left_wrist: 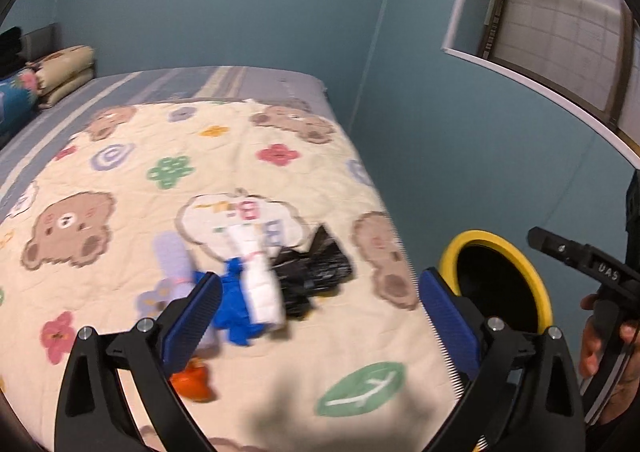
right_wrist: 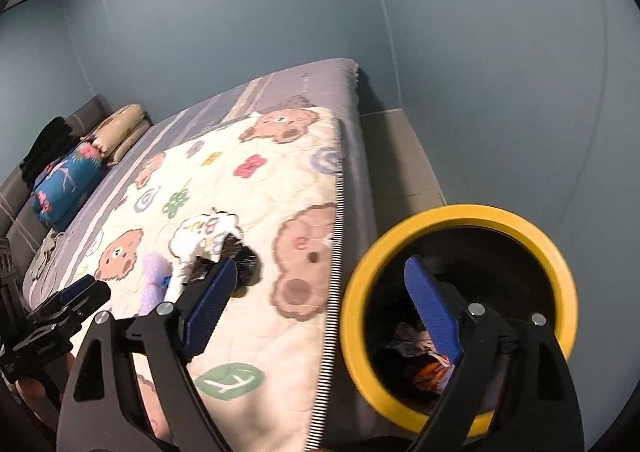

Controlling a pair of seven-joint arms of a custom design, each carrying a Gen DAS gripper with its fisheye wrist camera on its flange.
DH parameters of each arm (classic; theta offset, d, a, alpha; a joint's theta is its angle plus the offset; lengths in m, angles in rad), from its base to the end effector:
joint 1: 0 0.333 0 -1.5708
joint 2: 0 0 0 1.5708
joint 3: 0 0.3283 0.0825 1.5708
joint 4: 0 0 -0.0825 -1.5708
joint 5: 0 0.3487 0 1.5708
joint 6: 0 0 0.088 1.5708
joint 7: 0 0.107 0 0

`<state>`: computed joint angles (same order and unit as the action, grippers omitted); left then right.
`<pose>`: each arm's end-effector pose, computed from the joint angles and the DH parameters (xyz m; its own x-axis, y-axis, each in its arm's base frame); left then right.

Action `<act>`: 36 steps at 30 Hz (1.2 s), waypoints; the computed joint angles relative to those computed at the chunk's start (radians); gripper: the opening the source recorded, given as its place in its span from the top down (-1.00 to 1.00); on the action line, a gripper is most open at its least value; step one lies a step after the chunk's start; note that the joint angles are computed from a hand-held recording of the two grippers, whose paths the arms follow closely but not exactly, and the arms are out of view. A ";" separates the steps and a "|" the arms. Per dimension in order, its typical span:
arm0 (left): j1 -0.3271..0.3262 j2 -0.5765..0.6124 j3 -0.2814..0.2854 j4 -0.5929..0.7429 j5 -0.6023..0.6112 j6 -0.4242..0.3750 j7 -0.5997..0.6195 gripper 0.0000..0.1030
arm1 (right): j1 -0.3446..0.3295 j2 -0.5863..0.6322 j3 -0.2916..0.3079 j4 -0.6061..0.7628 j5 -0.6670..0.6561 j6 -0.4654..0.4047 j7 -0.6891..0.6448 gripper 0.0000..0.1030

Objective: Collect trash
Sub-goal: 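Move both tools back over the trash on the bed, then grasp the orange peel with the left tool while the right tool grasps the black plastic bag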

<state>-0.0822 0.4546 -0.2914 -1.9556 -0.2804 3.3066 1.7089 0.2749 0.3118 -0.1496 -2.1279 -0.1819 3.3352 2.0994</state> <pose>0.6213 -0.1845 0.3932 -0.2153 -0.9547 0.2053 -0.6495 -0.0170 -0.7602 0.5960 0.1024 0.4088 -0.0616 -0.9676 -0.2449 -0.6320 0.2277 -0.7407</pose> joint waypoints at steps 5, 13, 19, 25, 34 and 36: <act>-0.012 -0.034 0.077 -0.071 -0.011 0.026 -0.001 -0.84 | -0.037 0.045 0.077 0.067 -0.019 -0.016 0.007 -0.60; 0.027 -0.032 0.133 -0.115 -0.034 0.010 -0.015 -0.84 | -0.035 0.136 0.121 0.198 -0.049 -0.077 0.011 -0.60; 0.026 -0.007 0.180 -0.116 -0.033 -0.003 -0.005 -0.84 | 0.093 0.212 -0.004 0.294 -0.066 -0.099 0.054 -0.60; 0.111 0.034 0.120 -0.106 -0.024 -0.018 0.005 -0.84 | 0.016 0.295 0.100 0.414 -0.070 -0.154 0.048 -0.59; 0.195 0.099 0.055 -0.073 -0.013 -0.027 0.027 -0.83 | -0.039 0.467 0.214 0.662 -0.055 -0.344 -0.045 -0.59; 0.214 0.109 0.042 -0.070 -0.010 -0.023 0.034 -0.83 | -0.044 0.502 0.228 0.715 -0.038 -0.385 -0.073 -0.56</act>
<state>0.1317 0.5640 -0.2492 -2.0255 -0.2903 3.2832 1.7434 0.2310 0.8142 0.0787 -1.4131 -0.2198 2.9499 2.0263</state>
